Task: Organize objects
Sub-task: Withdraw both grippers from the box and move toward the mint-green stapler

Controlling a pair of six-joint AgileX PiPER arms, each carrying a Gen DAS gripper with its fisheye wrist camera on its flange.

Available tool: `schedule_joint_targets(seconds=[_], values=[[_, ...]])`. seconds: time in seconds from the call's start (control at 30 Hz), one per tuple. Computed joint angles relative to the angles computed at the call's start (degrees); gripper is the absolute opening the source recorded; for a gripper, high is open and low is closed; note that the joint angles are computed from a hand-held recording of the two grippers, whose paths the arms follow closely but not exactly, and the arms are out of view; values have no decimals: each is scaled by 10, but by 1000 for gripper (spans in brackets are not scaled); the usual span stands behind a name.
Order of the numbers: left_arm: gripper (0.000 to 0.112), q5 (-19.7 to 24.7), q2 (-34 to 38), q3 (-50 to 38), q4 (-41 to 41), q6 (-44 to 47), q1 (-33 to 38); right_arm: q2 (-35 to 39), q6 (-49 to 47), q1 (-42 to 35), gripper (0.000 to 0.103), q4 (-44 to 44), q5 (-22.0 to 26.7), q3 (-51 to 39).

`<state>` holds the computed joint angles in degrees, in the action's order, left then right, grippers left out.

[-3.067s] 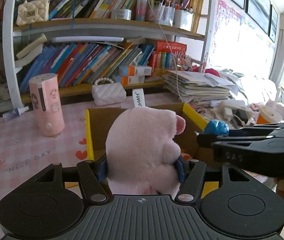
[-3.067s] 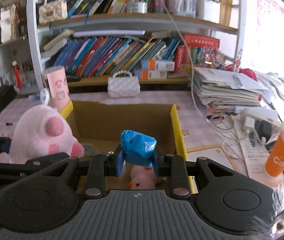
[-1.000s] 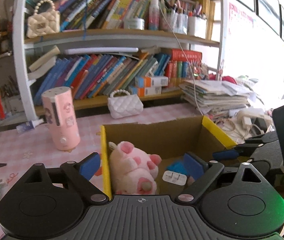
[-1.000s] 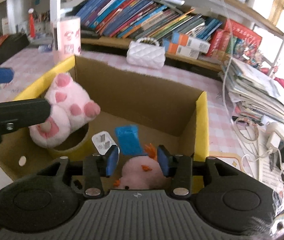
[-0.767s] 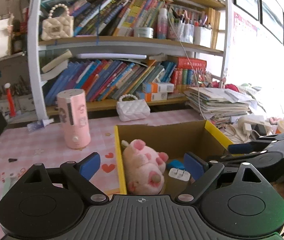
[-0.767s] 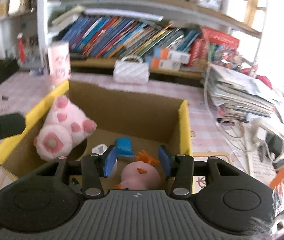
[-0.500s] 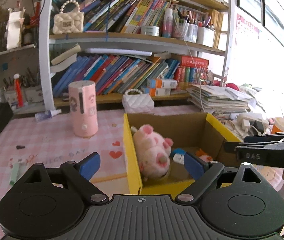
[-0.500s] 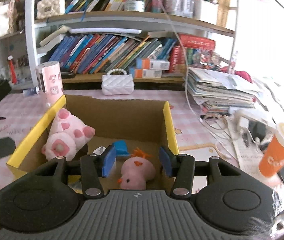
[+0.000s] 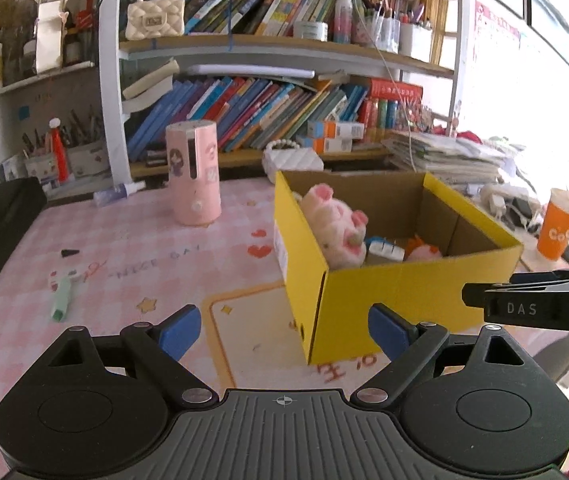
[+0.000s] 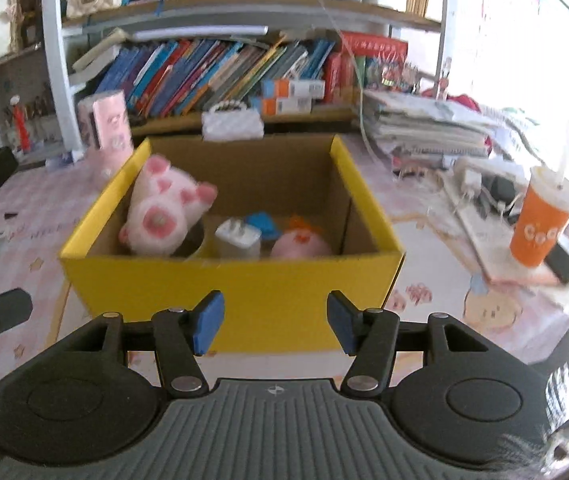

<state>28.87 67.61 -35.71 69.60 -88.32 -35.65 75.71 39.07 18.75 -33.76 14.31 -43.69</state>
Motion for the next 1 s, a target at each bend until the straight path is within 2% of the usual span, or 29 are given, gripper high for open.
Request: schedule_joint_targets(seconds=[0.53, 0.87, 1.0], values=[[93, 6, -102, 70, -153, 181, 29, -29, 163, 154, 58, -77, 100, 42], [93, 37, -186, 109, -248, 288, 60, -30, 257, 253, 60, -121, 146, 49], [93, 62, -220, 121, -275, 323, 65, -27, 279, 289, 61, -127, 158, 47]])
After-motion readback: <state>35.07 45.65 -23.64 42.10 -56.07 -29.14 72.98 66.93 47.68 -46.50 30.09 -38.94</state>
